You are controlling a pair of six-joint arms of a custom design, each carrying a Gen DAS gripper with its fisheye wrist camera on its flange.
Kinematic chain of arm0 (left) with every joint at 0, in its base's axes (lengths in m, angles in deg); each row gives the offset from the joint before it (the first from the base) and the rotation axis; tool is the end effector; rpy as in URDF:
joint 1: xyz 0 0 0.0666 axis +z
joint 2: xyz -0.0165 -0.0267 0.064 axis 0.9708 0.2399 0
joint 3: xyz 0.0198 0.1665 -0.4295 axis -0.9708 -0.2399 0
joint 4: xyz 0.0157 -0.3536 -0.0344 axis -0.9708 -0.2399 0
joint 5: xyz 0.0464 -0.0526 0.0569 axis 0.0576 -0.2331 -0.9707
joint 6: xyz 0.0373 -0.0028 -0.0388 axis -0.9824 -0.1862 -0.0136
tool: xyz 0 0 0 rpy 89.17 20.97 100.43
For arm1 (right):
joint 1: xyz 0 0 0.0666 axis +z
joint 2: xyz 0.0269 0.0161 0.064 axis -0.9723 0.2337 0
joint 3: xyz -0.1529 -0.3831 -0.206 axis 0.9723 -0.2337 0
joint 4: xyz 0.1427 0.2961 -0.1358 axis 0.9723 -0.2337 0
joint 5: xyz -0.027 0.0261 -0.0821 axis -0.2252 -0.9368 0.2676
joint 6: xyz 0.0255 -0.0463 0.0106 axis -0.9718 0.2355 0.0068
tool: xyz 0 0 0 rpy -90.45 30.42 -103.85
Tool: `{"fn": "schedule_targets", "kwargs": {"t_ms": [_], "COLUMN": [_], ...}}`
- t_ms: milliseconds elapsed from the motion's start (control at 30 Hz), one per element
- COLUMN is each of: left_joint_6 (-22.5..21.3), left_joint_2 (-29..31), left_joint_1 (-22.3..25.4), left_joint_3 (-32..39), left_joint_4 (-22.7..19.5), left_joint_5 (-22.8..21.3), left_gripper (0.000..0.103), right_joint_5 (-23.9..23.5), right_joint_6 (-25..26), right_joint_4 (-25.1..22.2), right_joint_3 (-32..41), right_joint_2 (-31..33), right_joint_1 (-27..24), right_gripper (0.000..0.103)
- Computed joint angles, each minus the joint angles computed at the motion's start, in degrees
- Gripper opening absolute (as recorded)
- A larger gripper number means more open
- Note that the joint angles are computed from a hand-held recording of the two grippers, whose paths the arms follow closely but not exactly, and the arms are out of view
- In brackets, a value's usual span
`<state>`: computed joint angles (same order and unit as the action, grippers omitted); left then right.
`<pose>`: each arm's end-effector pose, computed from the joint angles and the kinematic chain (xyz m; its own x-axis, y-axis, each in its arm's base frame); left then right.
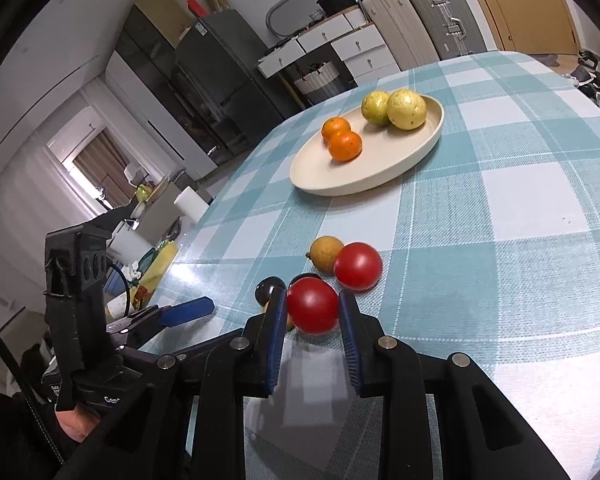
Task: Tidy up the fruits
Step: 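Lower the right tool and grasp a red tomato, then grasp a small yellow-brown fruit with the left tool while the right tool holds the tomato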
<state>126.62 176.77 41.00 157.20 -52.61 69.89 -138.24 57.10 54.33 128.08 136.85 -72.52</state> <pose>0.4364 -0.2948 0.3276 -0.7971 -0.2480 -0.5506 -0.1731 0.9674 -0.1850 0.5213 0.0625 0.2924 -0.7659 -0.1812 -0.6169 -0.5797 0.6097 0.5407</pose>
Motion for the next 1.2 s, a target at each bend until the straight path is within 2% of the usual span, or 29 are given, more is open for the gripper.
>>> {"fn": "schedule_targets", "kwargs": {"t_ms": [100, 233, 433, 633, 800, 1200], "left_joint_6": [0.2, 0.7, 0.7, 1.0, 1.2, 1.5], "left_joint_2": [0.4, 0.9, 1.3, 1.4, 1.6, 1.9], "left_joint_1": [-0.1, -0.1, 0.1, 1.0, 1.5, 2.4], "left_joint_3": [0.9, 1.7, 2.2, 1.9, 1.8, 1.4], "left_joint_4": [-0.6, -0.7, -0.1, 2.1, 2.9, 5.1], "left_joint_5": [0.6, 1.8, 2.2, 5.0, 7.4, 12.5], "left_gripper": [0.102, 0.101, 0.101, 0.078, 0.054, 0.025], "right_joint_5": [-0.5, -1.2, -0.9, -1.5, -2.0, -2.3], "right_joint_6": [0.3, 0.1, 1.3, 0.8, 0.2, 0.2], "right_joint_4": [0.2, 0.8, -0.8, 0.0, 0.3, 0.1], "right_joint_3": [-0.1, -0.2, -0.1, -0.5, -0.4, -0.5], "right_joint_2": [-0.2, -0.2, 0.5, 0.4, 0.3, 0.4], "right_joint_1": [-0.5, -1.1, -1.3, -2.1, -2.9, -3.0], "right_gripper": [0.022, 0.022, 0.022, 0.022, 0.022, 0.022]}}
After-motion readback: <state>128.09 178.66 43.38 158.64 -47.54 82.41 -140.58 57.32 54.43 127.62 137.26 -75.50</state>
